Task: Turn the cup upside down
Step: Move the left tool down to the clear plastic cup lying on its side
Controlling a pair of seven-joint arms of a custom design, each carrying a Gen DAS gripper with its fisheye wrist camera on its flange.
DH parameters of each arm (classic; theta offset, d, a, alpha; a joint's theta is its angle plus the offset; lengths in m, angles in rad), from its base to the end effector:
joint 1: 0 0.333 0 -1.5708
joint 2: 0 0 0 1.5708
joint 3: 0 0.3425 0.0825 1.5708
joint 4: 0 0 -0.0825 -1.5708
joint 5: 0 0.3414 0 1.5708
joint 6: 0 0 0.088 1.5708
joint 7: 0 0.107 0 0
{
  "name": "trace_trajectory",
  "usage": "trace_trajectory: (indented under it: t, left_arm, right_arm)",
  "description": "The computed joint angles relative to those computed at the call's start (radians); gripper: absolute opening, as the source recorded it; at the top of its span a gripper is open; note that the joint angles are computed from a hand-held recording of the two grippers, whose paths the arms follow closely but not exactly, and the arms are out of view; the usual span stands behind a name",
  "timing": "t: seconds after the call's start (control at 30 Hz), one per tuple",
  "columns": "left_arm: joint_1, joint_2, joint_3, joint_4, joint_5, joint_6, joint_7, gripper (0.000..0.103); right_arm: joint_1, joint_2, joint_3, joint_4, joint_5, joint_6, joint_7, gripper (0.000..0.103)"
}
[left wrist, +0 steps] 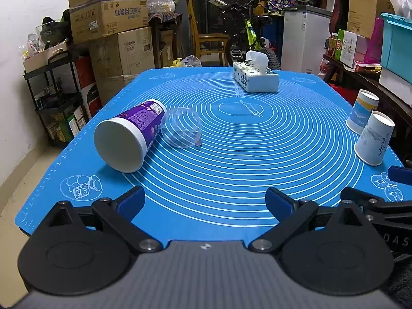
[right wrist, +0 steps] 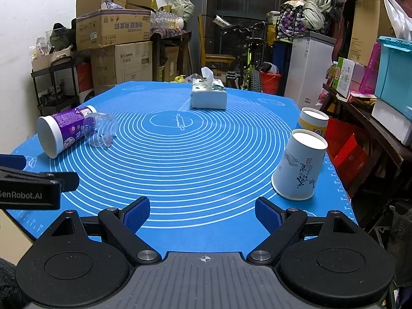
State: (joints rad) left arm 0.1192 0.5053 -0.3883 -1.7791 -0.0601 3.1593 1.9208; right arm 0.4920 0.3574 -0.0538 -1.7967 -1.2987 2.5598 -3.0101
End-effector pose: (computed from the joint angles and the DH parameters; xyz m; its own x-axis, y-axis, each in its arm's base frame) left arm 0.6739 -0.1260 0.4495 -0.3899 -0.9197 -0.0463 -0.5441 0.2707 -0.7942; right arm 0.5759 0.2900 0.4333 -0.2590 -0.9656 0.0229 -0.5585 0.1304 -0.8192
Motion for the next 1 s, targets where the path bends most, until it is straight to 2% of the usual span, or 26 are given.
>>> trace_trajectory:
  t: [0.1,0.2,0.27,0.33,0.37,0.47,0.57,0.63,0.8,0.93,1.0]
  left_arm:
    - [-0.030,0.006,0.033,0.013,0.013,0.007,-0.006,0.099]
    - [-0.121,0.034,0.133,0.056,0.047,0.037,-0.037,0.099]
    - [-0.226,0.064,0.257,0.097,0.074,0.078,-0.074,0.099]
    - [-0.358,0.117,0.419,0.167,0.088,0.107,-0.118,0.099]
    - [-0.398,0.142,0.470,0.200,0.091,0.108,-0.135,0.099]
    - [-0.454,0.224,0.547,0.317,0.097,0.083,-0.179,0.099]
    - [-0.530,0.327,0.675,0.448,0.097,0.065,-0.255,0.099]
    - [-0.533,0.377,0.696,0.530,0.110,0.034,-0.290,0.099]
    - [-0.505,0.468,0.691,0.710,0.164,-0.047,-0.340,0.099]
    - [-0.438,0.543,0.587,0.888,0.197,-0.173,-0.320,0.099]
    - [-0.420,0.590,0.555,0.990,0.208,-0.249,-0.322,0.098]
  right_arm:
    - [-0.003,0.011,-0.005,0.016,-0.002,-0.001,-0.007,0.090]
    - [-0.011,0.024,-0.015,0.041,0.001,0.008,-0.013,0.090]
    - [-0.016,0.032,-0.023,0.056,0.004,0.015,-0.012,0.090]
    - [-0.020,0.038,-0.031,0.064,0.002,0.023,-0.006,0.090]
    - [-0.021,0.040,-0.034,0.067,0.002,0.025,-0.005,0.090]
    - [-0.025,0.050,-0.042,0.075,0.006,0.031,-0.007,0.090]
    - [-0.033,0.059,-0.049,0.080,0.018,0.041,-0.010,0.090]
    - [-0.036,0.060,-0.057,0.074,0.017,0.050,-0.003,0.090]
    - [-0.048,0.077,-0.069,0.087,0.034,0.065,-0.005,0.090]
    - [-0.055,0.099,-0.082,0.106,0.050,0.080,-0.007,0.090]
    - [-0.054,0.102,-0.089,0.107,0.053,0.086,-0.006,0.090]
